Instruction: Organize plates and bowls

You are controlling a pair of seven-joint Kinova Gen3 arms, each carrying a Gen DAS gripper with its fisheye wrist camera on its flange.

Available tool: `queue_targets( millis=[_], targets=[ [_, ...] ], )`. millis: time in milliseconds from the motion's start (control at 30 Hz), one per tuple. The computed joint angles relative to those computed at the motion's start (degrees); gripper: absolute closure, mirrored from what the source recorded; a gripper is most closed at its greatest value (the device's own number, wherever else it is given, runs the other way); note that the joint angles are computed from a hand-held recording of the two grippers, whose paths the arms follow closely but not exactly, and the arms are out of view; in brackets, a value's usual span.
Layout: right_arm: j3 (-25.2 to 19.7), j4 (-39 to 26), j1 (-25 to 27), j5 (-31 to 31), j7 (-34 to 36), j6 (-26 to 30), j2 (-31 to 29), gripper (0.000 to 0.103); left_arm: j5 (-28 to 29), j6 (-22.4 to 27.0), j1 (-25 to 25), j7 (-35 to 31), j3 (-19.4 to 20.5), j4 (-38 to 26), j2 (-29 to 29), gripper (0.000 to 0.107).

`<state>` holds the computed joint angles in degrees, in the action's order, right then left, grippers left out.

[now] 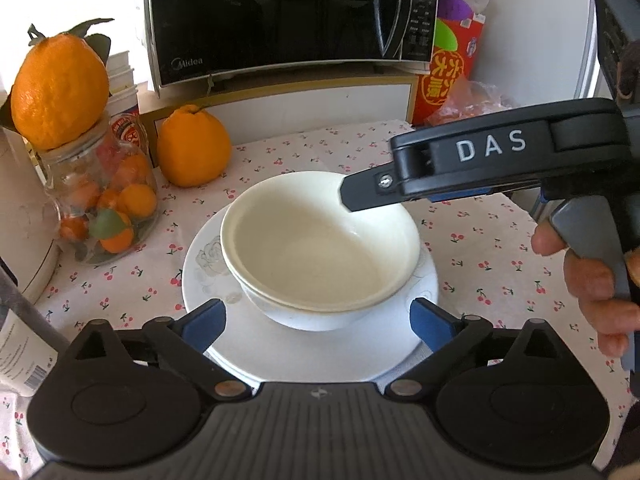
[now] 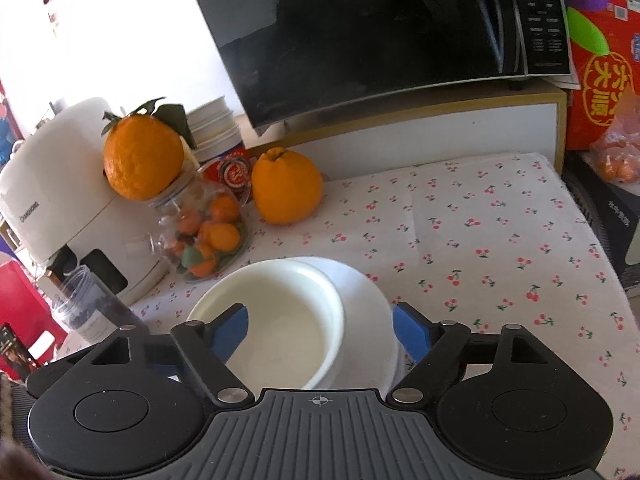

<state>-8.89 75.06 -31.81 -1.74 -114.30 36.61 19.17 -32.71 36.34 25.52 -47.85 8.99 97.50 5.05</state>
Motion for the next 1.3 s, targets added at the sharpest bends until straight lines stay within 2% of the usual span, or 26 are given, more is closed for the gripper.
queue_targets(
  millis=[100, 333, 500, 767, 900, 1000, 1167, 1300],
  targets=[
    [0.9, 1.3, -0.3, 0.9, -1.7, -0.6, -1.2, 0.017, -0.8, 0.5, 0.3, 1.2, 0.2, 0.7, -0.9, 0.007],
    [2.3, 4.1, -0.1, 3.7, -6.8, -0.5, -3.8, 0.015, -4.0, 2.6, 0.6, 5.6, 2.0, 2.2, -3.1, 0.005],
    [2.5, 6.0, -0.5, 8.0, -8.6, 2.1, -5.8, 0.015, -9.9, 10.1, 2.9, 14.2, 4.2, 1.2, -2.6, 0.005],
    [0.5, 10.5, -1.6, 12.1, -10.7, 4.6, -9.6, 0.015, -8.9, 20.2, 5.9, 20.4, 5.2, -2.8, -1.1, 0.005],
    [-0.8, 12.1, -2.7, 14.4, -13.3, 5.2, -12.0, 0.015, -9.5, 26.9, 8.6, 25.7, 5.4, -5.1, 0.2, 0.005],
    [-1.7, 11.1, -2.8, 13.6, -15.2, 7.1, -12.7, 0.012, -7.6, 30.6, 9.5, 28.1, 5.1, -6.9, 0.8, 0.005],
    [-2.6, 7.9, -4.8, 16.9, -21.7, 13.0, -12.8, 0.008, -8.4, 34.5, 11.5, 31.9, 5.2, -7.9, 0.7, 0.005],
    [-3.5, 6.4, -5.4, 16.5, -20.6, 15.6, -12.7, 0.007, -6.9, 36.1, 11.3, 32.1, 5.2, -9.1, 0.7, 0.005]
  ],
)
